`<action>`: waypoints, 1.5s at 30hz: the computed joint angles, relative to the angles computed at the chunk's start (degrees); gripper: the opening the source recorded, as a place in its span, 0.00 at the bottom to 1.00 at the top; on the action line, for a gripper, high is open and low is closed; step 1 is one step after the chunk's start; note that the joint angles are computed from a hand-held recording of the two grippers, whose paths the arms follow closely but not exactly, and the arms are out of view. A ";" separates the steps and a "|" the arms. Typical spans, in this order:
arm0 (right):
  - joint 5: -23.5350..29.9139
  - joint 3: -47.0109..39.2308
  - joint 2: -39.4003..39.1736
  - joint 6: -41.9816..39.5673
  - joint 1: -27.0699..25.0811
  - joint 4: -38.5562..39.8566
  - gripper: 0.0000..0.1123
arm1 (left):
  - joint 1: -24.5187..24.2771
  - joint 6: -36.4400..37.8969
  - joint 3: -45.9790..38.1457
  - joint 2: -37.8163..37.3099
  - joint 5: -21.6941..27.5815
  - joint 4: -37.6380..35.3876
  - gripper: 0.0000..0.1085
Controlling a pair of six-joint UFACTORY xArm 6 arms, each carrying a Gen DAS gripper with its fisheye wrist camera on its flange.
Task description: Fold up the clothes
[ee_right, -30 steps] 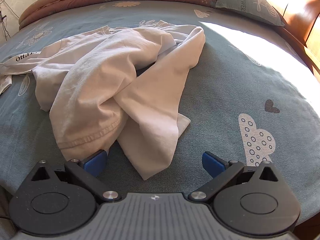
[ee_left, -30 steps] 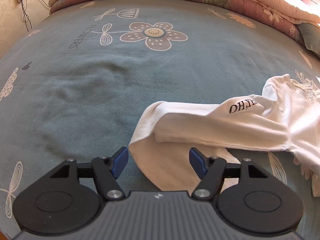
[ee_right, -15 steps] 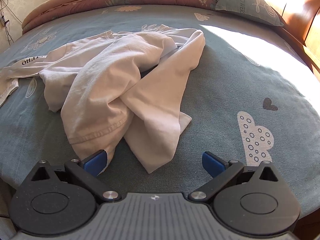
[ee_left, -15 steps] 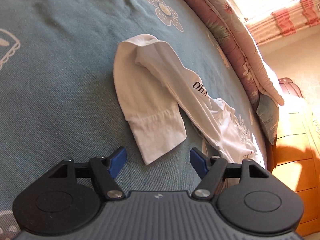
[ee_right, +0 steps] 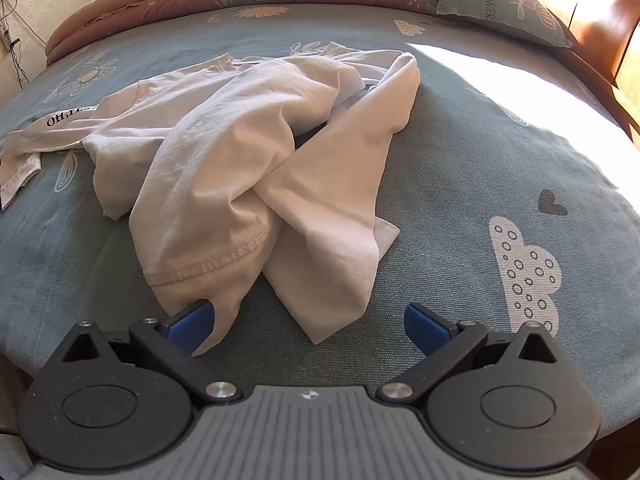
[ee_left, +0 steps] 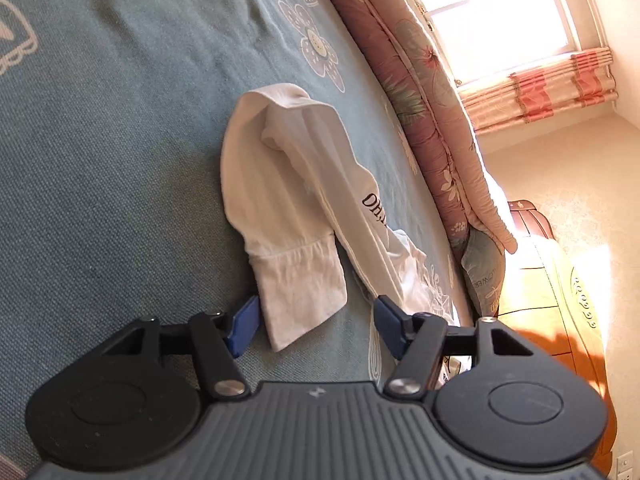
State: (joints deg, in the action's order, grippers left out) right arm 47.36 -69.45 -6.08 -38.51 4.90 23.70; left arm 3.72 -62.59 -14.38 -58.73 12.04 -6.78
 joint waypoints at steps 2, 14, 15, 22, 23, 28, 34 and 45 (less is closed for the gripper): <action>0.30 -0.27 0.57 0.70 0.05 -0.17 0.92 | 0.63 2.48 -0.48 1.42 -1.15 -3.11 0.53; -1.64 3.04 0.49 -0.96 0.07 1.80 0.92 | 4.61 -11.85 2.43 5.10 -8.72 8.95 0.09; -2.53 3.58 0.30 -1.74 0.29 1.58 0.92 | 4.71 -11.12 1.78 4.93 -7.12 10.45 0.09; -5.60 5.50 -0.44 -4.14 0.98 0.93 0.92 | 4.64 -1.68 -14.23 9.71 17.68 11.71 0.06; -5.60 5.60 -0.48 -4.66 0.88 1.28 0.92 | 5.10 -0.65 -15.28 9.33 19.78 12.10 0.05; -5.62 5.61 -0.45 -4.85 0.83 1.31 0.92 | 9.67 3.36 -20.36 7.00 31.36 15.78 0.05; -5.56 5.58 -0.50 -4.48 0.92 0.93 0.92 | 16.77 7.99 -27.59 8.37 42.63 20.22 0.05; -5.01 4.50 0.24 -2.52 1.32 -1.04 0.92 | 24.70 16.35 -35.14 16.06 46.09 17.44 0.11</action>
State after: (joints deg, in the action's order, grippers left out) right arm 42.36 -64.94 -5.84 -41.02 6.23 22.67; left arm 28.41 -46.24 -49.52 -42.67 58.14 10.66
